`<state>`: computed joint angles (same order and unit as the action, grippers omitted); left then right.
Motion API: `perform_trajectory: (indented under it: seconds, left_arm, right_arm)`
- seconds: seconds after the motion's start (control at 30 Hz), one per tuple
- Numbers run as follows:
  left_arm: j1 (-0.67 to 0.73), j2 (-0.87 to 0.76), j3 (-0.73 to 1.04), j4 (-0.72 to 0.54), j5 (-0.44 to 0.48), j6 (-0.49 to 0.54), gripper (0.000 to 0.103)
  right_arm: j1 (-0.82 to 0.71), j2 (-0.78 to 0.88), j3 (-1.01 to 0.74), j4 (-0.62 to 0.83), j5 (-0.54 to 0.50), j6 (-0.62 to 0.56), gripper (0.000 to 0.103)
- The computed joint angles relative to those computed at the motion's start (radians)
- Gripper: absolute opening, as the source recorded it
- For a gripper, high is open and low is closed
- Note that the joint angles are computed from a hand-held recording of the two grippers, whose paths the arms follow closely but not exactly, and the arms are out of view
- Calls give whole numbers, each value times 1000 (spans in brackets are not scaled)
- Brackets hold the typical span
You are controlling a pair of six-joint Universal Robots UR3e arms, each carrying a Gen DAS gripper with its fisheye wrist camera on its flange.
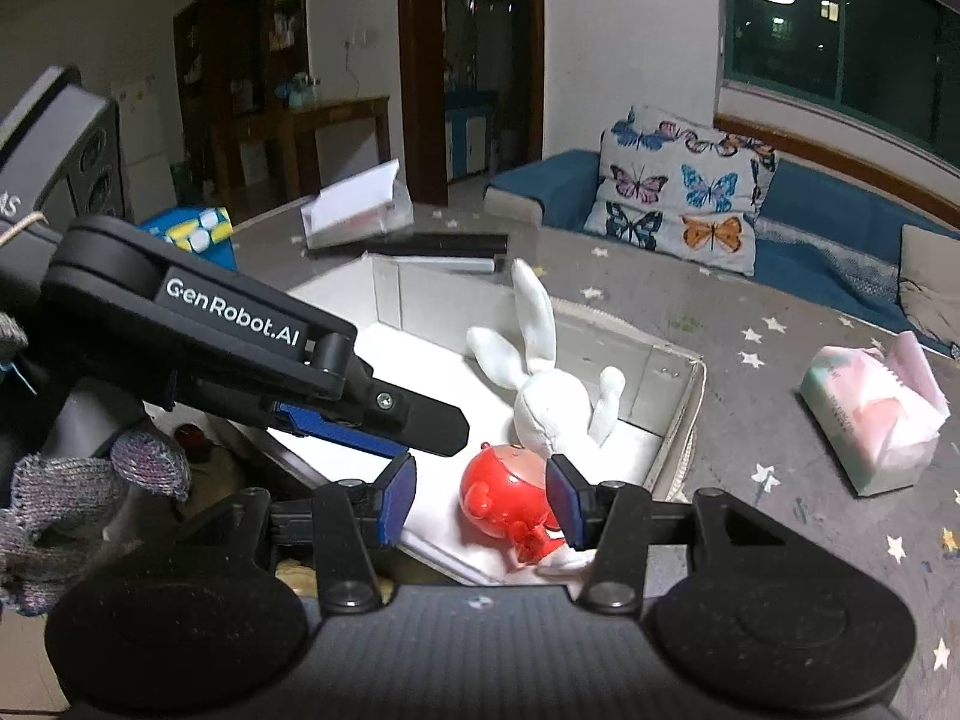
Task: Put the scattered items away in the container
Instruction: 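Open the right tool beside the bunny and withdraw from the box, then move the right tool to the green alien toy and close on it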
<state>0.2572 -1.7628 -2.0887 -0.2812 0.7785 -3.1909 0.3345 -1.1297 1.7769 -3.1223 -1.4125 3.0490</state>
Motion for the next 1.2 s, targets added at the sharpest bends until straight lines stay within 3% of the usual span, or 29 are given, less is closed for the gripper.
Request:
perform_trajectory:
  seconds: [0.27,0.43,0.57,0.63,0.93,1.03,1.2]
  left_arm:
    - [39,141,-147,20,-36,37,39]
    - [64,224,-231,21,-54,76,39]
    - [88,288,-297,3,-73,112,39]
    - [101,322,-333,-7,-81,130,39]
    - [157,454,-450,-129,-114,243,39]
    - [175,489,-475,-181,-118,281,39]
    - [205,547,-508,-283,-123,357,39]
  right_arm:
    - [13,-118,206,-154,-24,19,65]
    - [30,-160,340,-275,-35,26,84]
    - [42,-175,435,-360,-35,29,87]
    - [47,-177,463,-387,-35,36,97]
    - [52,-153,578,-550,-19,71,103]
    - [41,-92,615,-689,11,99,103]
    - [57,-69,599,-629,25,84,103]
